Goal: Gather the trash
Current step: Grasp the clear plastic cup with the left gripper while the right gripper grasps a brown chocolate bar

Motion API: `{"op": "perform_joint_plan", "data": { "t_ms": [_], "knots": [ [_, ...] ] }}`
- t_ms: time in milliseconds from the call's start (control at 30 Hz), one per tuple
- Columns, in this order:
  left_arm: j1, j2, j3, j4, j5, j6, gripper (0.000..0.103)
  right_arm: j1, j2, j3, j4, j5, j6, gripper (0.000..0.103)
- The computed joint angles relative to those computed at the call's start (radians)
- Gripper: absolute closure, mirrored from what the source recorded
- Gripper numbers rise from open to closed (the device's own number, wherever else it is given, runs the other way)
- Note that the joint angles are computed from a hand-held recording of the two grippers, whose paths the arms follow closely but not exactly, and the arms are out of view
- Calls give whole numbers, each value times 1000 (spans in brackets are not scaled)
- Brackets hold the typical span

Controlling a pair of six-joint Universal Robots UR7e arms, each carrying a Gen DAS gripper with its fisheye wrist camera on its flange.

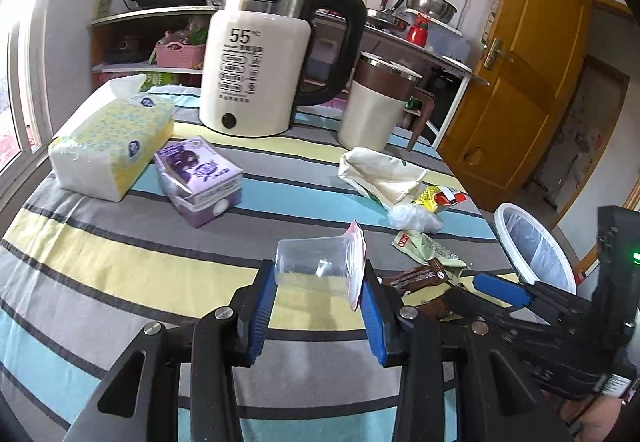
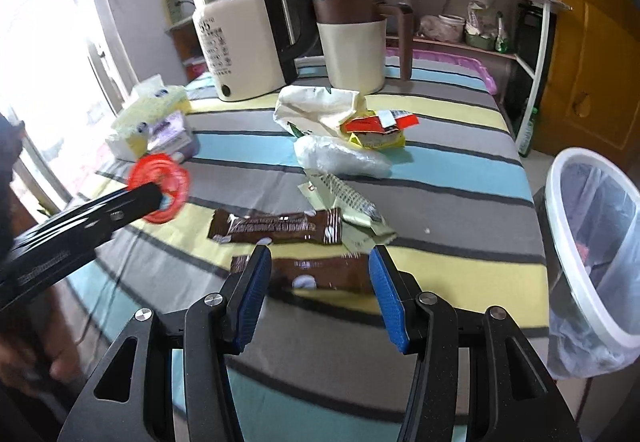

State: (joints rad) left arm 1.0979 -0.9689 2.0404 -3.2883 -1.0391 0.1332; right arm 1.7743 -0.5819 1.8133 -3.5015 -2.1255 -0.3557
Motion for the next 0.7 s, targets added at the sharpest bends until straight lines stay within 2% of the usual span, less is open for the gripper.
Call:
{"op": "perform_joint_plan", "data": {
  "t_ms": [100, 167, 267, 433, 700],
  "knots": [
    [5, -6, 3, 2, -1, -4, 62, -2, 24, -47, 43, -56, 12, 51],
    [9, -8, 4, 4, -5, -7, 62, -9, 19, -54, 81, -62, 38, 51],
    [9, -10, 5, 7, -9, -10, 62, 3, 22, -50, 81, -100, 6, 51],
    [2, -12, 12, 4, -14, -11, 62, 3, -14, 12, 67, -109, -11, 51],
    [-14, -10, 26, 0, -22, -12, 62, -8, -88, 118, 23, -112, 101, 51]
  ]
}}
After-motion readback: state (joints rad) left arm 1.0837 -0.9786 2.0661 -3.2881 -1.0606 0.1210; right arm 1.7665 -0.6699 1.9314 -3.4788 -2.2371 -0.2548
